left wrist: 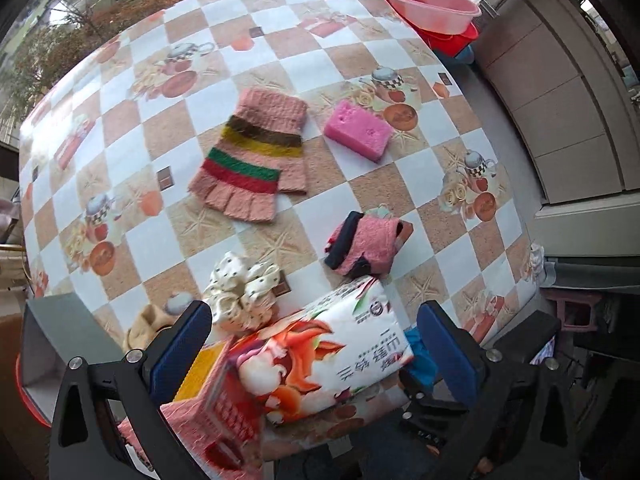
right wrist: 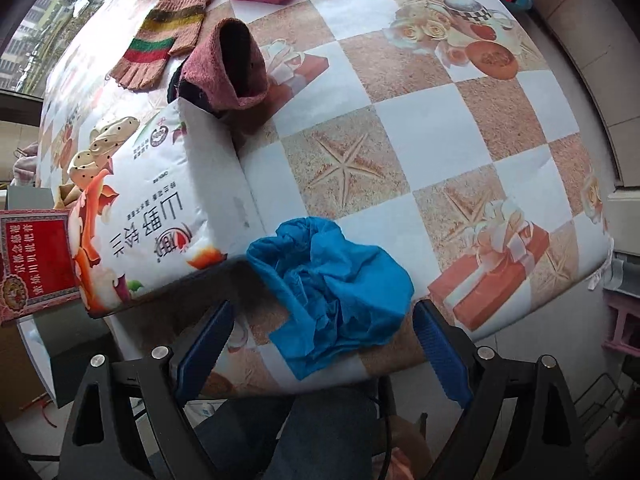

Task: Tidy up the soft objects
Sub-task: 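Grasp the pink knit hat with the left tool while the right tool grasps the blue cloth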

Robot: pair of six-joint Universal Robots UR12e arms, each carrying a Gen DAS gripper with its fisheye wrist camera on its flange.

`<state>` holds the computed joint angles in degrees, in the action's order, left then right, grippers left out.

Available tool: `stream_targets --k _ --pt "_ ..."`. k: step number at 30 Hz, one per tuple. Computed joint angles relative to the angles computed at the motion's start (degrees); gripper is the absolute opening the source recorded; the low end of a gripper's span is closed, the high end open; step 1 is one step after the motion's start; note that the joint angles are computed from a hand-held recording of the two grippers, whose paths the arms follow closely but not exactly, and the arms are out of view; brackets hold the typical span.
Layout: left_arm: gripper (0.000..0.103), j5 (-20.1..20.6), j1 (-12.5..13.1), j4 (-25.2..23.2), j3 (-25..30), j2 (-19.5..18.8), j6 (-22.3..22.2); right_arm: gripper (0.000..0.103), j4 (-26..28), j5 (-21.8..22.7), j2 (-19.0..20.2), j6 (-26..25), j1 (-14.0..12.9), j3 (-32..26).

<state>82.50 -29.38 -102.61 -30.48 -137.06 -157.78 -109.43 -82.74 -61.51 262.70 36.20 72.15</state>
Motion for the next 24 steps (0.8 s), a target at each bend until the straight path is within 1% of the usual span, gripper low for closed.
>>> stream_targets --k 3,4,7,8,9,10,13,14,15,17,18,19,20,21,22,23,24 --pt "0.102 1.3 -1.7 -2.0 2.4 -2.7 0.3 0.092 -0.5 0.2 0.0 -1.3 -0.3 1.0" --pt "0.102 2.2 -2.3 -3.2 3.6 -3.9 0.4 0.092 -1.1 0.2 -0.2 -1.3 -0.4 1.6" --pt "0.102 4.9 -3.7 -4.5 4.9 -6.0 0.2 0.092 -2.7 0.4 -0.6 -1.0 -0.5 2.9" --pt "0.102 5.6 -4.0 -4.8 5.3 -6.6 0.2 0.088 -3.1 0.4 -0.8 -1.0 -0.5 3.3" --pt "0.102 6.3 -4.3 -5.3 5.9 -7.3 0.2 0.076 -3.3 0.2 -1.0 -1.0 -0.5 3.7" --pt "0.102 7.1 -4.6 -5.8 6.5 -7.9 0.1 0.071 -3.6 0.1 -1.3 -1.1 -0.5 4.2" --pt "0.101 9.1 -5.1 -7.8 8.3 -9.6 -0.5 0.065 -4.2 0.3 -2.1 -1.1 -0.8 5.5" --pt "0.101 10.1 -5.3 -8.8 9.2 -10.3 -0.7 0.060 -4.4 0.4 -2.3 -1.5 -0.8 5.9" --pt "0.101 11.1 -5.5 -9.3 9.6 -10.7 -0.8 0.052 -4.5 0.3 -2.5 -2.0 -0.8 6.1" --pt "0.100 12.0 -5.7 -10.4 10.1 -11.3 -0.4 0.042 -5.0 0.2 -3.0 -2.1 -0.8 6.7" --pt "0.098 12.0 -5.8 -10.9 10.4 -11.5 -0.3 0.039 -5.7 0.3 -3.3 -1.7 -0.9 7.2" --pt "0.096 12.0 -5.8 -11.4 10.7 -11.7 -0.4 0.038 -6.7 0.6 -3.6 -1.2 -1.1 7.8" --pt "0.091 11.7 -5.8 -12.2 11.3 -12.1 -0.6 0.038 -7.5 0.7 -4.0 -0.5 -1.2 8.5" --pt "0.078 11.1 -5.7 -12.9 11.7 -12.4 -1.0 0.038 -7.9 0.6 -4.4 -0.1 -1.2 9.0" --pt "0.077 11.4 -5.7 -11.7 10.5 -11.8 -1.3 0.038 -8.1 0.2 -4.8 0.4 -1.2 9.4" --pt "0.069 10.7 -5.6 -9.9 8.9 -10.9 -0.9 0.038 -8.6 -0.2 -5.5 1.0 -1.3 10.1" --pt "0.054 9.9 -5.4 -8.5 7.3 -10.0 -0.1 0.038 -9.4 -0.4 -6.2 1.9 -1.4 11.0"
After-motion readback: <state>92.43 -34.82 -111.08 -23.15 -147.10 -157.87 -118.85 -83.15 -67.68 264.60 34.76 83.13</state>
